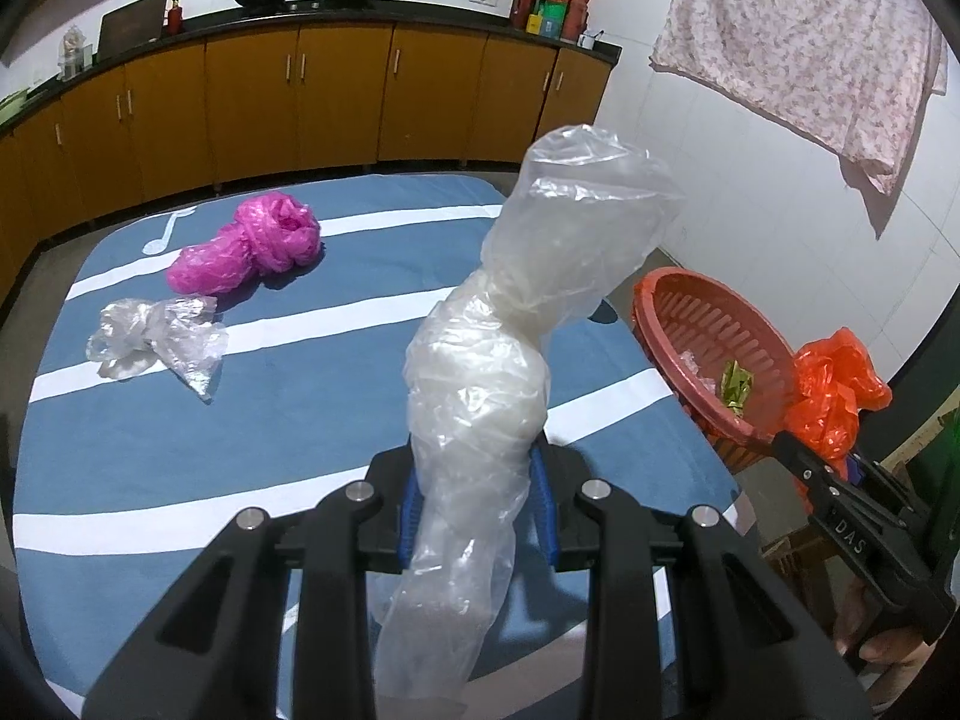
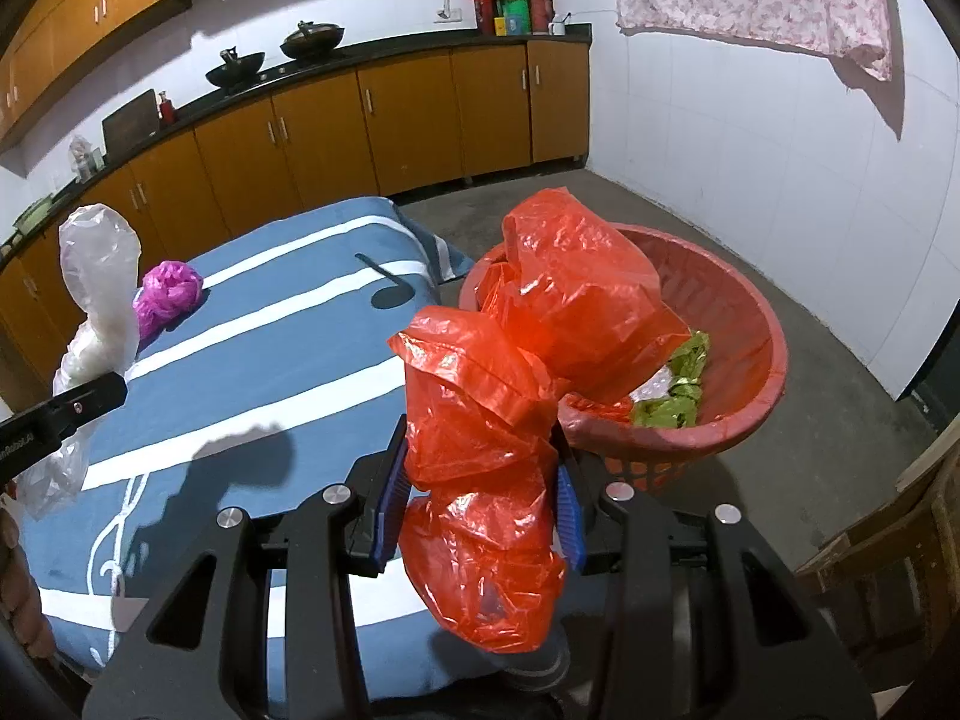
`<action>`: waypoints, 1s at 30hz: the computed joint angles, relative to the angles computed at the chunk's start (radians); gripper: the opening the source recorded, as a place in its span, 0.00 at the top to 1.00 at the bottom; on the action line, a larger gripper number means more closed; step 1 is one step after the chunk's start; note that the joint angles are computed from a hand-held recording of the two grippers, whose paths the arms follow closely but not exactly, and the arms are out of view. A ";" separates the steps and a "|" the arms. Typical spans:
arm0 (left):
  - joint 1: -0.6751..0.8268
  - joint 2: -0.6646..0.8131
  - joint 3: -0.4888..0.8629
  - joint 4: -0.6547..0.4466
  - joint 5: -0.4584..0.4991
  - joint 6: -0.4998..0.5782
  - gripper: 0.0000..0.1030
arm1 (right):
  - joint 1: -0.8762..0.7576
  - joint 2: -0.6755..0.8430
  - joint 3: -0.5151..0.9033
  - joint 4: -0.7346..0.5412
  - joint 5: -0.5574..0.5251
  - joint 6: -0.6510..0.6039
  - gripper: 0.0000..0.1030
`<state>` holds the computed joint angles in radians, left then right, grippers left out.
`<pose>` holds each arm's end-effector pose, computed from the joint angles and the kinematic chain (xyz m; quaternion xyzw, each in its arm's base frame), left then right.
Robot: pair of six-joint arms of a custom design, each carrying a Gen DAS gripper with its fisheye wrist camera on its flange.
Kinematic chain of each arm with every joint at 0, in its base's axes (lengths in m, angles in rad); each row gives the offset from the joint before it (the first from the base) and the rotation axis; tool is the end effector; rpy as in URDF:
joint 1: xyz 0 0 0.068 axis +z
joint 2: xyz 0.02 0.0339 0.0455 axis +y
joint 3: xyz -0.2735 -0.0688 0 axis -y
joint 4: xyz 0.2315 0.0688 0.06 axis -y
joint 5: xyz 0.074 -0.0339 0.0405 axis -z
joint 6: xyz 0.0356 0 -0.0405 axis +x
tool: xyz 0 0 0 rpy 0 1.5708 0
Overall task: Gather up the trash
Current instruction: 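Lower both held items into the basket and open both tools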
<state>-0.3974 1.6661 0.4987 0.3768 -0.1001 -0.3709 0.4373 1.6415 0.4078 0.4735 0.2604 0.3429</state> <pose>0.2495 -0.1008 0.1186 -0.0068 0.9239 -0.0994 0.3695 0.2313 0.0980 0.1130 0.0081 0.9126 0.0383 0.4070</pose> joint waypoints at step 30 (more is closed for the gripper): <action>-0.194 0.788 1.107 -0.392 0.256 0.042 0.43 | -0.507 0.188 0.226 0.071 -0.329 -0.173 0.39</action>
